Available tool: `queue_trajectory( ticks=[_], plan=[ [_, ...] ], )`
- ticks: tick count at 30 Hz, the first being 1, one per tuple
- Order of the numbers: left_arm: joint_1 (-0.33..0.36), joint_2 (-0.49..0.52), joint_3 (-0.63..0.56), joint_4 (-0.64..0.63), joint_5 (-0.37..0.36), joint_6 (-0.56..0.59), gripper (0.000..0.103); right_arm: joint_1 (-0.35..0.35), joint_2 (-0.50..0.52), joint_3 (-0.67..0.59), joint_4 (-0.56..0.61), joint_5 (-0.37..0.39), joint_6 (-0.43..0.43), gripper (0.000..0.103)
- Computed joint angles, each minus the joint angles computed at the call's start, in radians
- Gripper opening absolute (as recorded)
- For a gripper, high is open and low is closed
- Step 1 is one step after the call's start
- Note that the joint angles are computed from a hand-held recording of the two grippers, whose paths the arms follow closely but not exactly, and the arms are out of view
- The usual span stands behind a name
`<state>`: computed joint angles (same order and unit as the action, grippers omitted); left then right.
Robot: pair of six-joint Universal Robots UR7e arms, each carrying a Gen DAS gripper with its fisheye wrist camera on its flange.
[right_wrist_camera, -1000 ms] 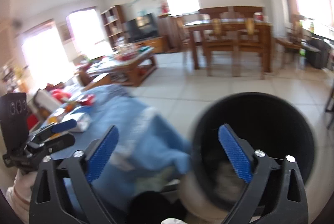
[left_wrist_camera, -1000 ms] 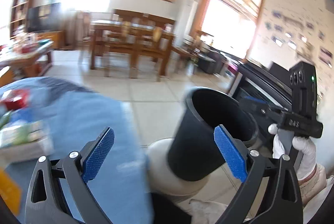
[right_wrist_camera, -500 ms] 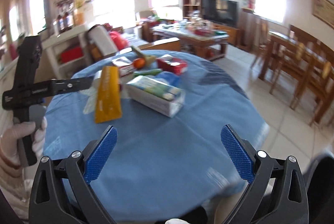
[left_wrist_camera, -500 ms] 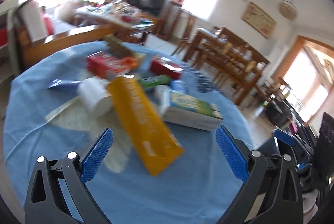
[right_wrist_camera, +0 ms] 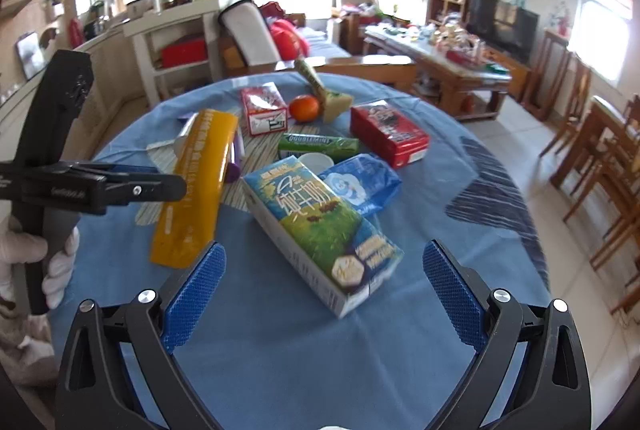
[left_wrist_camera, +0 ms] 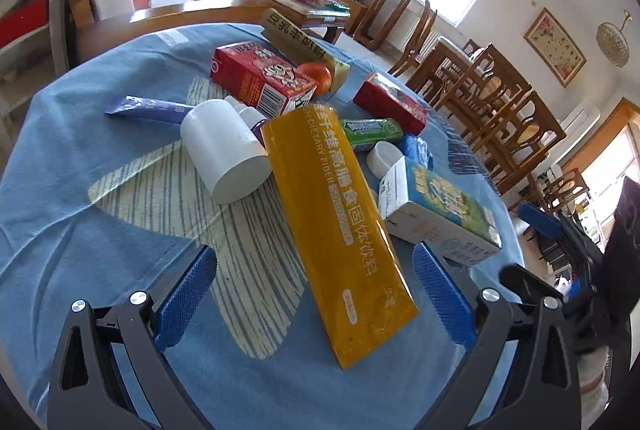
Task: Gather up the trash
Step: 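Grasp the yellow snack bag with the left tool while the right tool grasps the green milk carton, then carry the bag and carton over the black bin and release both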
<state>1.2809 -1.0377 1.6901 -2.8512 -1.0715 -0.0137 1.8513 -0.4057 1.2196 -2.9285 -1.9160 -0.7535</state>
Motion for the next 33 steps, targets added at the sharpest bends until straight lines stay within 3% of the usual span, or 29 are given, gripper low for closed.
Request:
queue_trajectory(
  ticks=[7,10,14,15,19,23,27,33],
  plan=[
    [-0.002,0.012,-0.025,0.042,0.001,0.007,0.098,-0.020,0.062,-0.134,0.160,0.004,-0.002,0.096],
    [-0.003,0.016,-0.034,0.061,-0.013,0.038,0.095,-0.028,0.062,-0.161,0.243,0.025,0.040,0.073],
    [-0.011,0.023,-0.041,0.079,0.000,0.082,0.056,-0.031,0.044,-0.134,0.255,0.054,0.056,0.061],
    [-0.006,0.021,-0.044,0.087,-0.017,0.085,0.053,-0.030,0.037,-0.116,0.244,0.055,0.055,0.060],
    [0.015,0.015,-0.065,0.135,-0.070,0.096,0.021,-0.029,0.010,-0.056,0.205,0.064,0.099,0.051],
    [0.025,-0.021,-0.029,0.117,-0.174,0.170,0.016,-0.040,-0.039,0.035,0.138,0.138,0.189,0.049],
    [0.015,-0.067,0.037,0.045,-0.197,0.228,0.014,-0.049,-0.098,0.151,0.034,0.217,0.254,0.049],
    [0.002,-0.130,0.114,-0.019,-0.216,0.263,0.015,-0.042,-0.164,0.279,-0.090,0.277,0.296,0.049]
  ],
)
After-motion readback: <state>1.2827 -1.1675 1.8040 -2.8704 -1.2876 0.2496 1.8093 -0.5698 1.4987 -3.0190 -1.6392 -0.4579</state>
